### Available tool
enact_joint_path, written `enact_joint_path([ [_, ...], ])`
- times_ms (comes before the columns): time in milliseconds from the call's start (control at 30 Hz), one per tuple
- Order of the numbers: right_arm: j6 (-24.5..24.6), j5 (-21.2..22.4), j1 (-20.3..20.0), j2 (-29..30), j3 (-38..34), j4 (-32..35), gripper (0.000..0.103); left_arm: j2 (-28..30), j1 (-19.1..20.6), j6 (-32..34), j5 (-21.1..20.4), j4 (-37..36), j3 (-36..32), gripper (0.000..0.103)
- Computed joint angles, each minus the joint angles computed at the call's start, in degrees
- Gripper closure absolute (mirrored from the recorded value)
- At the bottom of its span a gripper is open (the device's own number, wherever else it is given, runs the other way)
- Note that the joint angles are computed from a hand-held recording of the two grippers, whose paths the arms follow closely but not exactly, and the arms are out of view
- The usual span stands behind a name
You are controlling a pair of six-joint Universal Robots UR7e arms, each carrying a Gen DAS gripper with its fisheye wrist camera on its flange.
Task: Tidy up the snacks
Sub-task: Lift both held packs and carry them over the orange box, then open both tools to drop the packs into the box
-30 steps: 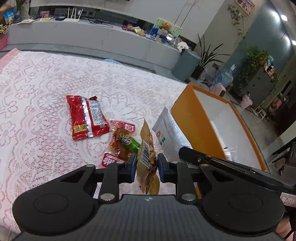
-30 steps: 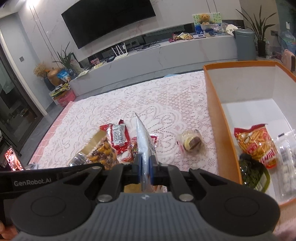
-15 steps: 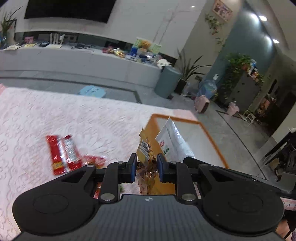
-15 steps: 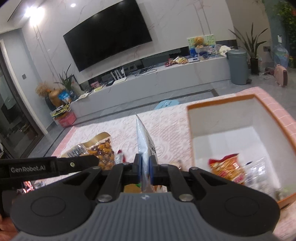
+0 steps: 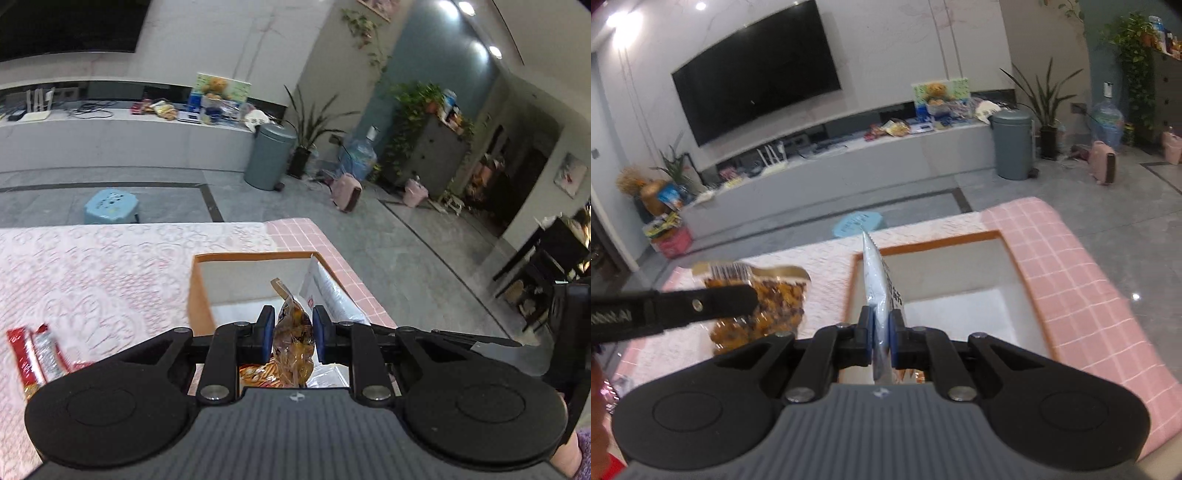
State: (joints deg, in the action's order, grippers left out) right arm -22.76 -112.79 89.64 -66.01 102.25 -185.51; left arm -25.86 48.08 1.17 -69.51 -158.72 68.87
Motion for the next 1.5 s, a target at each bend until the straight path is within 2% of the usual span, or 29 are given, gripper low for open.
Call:
enact_joint_path([
  [167,-1.17,-3.26,-1.60,0.95,-2.35,2.63,0.098,4.55,0.34,1.33,-1.47,4.91,-6.22,0.079],
  [333,-2.08,-5.58,-2.97,2.32,-4.56,4.62,0.098,8.92,1.20,3.09,-1.20,10.10,-12.09,0.080],
  [567,-2.51,-6.43,-4.77,4.43,-7.05,7.56,0.098,12.95,1.99,4.10,-0.63,16.26,-17.30,0.080],
  [800,-5.80,-9.17,-5.58,7.14,-9.07,8.11,0.098,15.69,3.12,3.16,-0.21,20.62,-21.33,0.081],
  [1200,-6.37,-12.33,-5.98,10.43,-12.35,10.45,0.097,17.44,3.25,2.29,2.02,22.36,-23.78,0.081],
  [1400,-5.95,-13.42,-5.76,10.91,-13.02,11.39,0.096,17.27,2.45,2.98,5.52,21.47,-22.94,0.077],
  [1500,-6.16,-13.86,-5.59,10.87,-13.04,11.62,0.092,16.27,2.27,2.86,6.11,20.83,-21.56,0.068],
])
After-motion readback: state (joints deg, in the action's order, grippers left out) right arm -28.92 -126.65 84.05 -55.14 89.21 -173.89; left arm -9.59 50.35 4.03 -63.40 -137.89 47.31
